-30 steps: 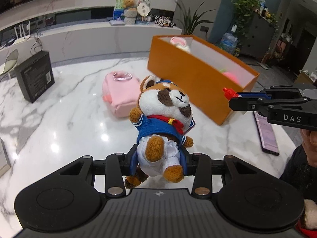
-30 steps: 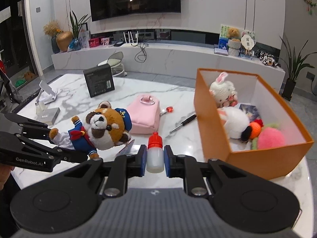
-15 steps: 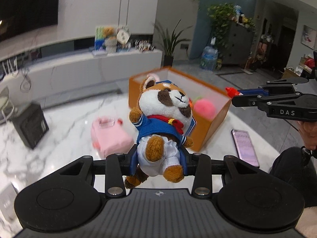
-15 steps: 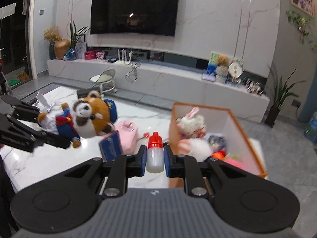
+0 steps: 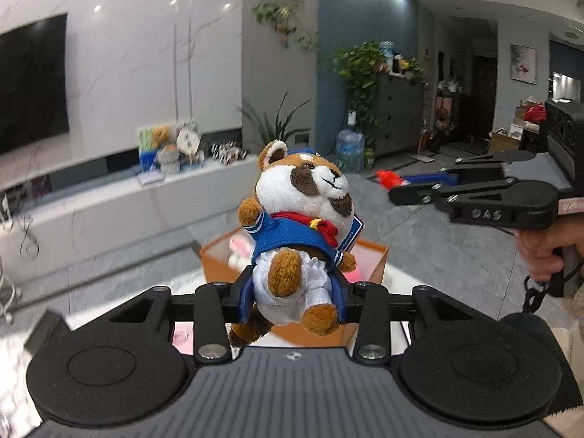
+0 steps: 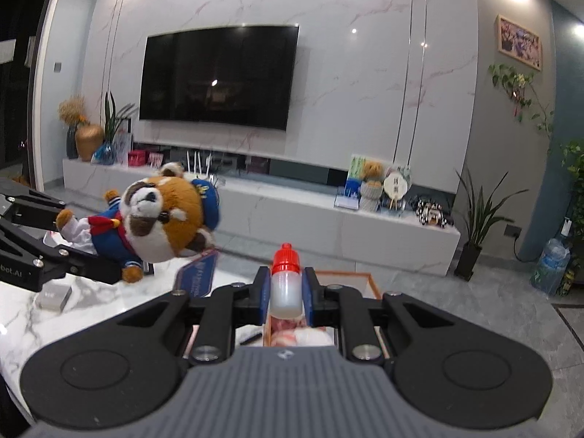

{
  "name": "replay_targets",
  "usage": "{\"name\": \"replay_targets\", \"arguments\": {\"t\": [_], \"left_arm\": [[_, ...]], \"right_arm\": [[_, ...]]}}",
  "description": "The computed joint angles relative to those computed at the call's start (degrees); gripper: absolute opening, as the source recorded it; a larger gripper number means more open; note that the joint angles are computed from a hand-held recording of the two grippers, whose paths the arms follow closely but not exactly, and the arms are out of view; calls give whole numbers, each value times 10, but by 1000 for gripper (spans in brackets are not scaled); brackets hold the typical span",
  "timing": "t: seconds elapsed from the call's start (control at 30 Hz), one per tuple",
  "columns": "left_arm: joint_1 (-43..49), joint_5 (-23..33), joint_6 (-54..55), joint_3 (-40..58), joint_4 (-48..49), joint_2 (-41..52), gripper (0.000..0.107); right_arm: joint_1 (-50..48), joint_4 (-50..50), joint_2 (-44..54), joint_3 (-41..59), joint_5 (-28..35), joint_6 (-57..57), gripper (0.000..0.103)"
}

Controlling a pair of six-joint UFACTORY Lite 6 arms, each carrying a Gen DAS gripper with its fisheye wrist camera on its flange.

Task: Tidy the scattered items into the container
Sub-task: 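Lift and carry raccoon plush and white bottle toward the orange box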

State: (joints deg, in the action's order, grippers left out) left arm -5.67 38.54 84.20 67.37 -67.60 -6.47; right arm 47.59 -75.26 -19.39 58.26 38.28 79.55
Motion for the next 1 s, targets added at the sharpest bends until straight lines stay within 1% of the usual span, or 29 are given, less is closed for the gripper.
{"name": "replay_targets", "arguments": {"t": [0.2,0.43,0.57,0.7,0.8,0.93,1.0], "left_arm": [[-70,-36,-2,63,-11,29,47],[-133,-66,7,158,-38,119,47],[-153,-78,0,219,-48,197,47],[-161,-89,-30,278,-34,289,47],[-166,-99,-84,335,3,370,47],[-166,-88,-159,410,57,472,47],[-168,-86,-189,436,81,514,47]], "right_arm": [[-38,-25,7,25,-29,-5,20],[-103,-37,30,62,-74,-26,20],[-152,-32,64,80,-116,-37,20],[-210,-23,124,94,-167,-35,20],[-240,-44,181,97,-195,3,20],[-268,-80,261,102,-220,60,20],[-277,-115,294,98,-231,112,20]]}}
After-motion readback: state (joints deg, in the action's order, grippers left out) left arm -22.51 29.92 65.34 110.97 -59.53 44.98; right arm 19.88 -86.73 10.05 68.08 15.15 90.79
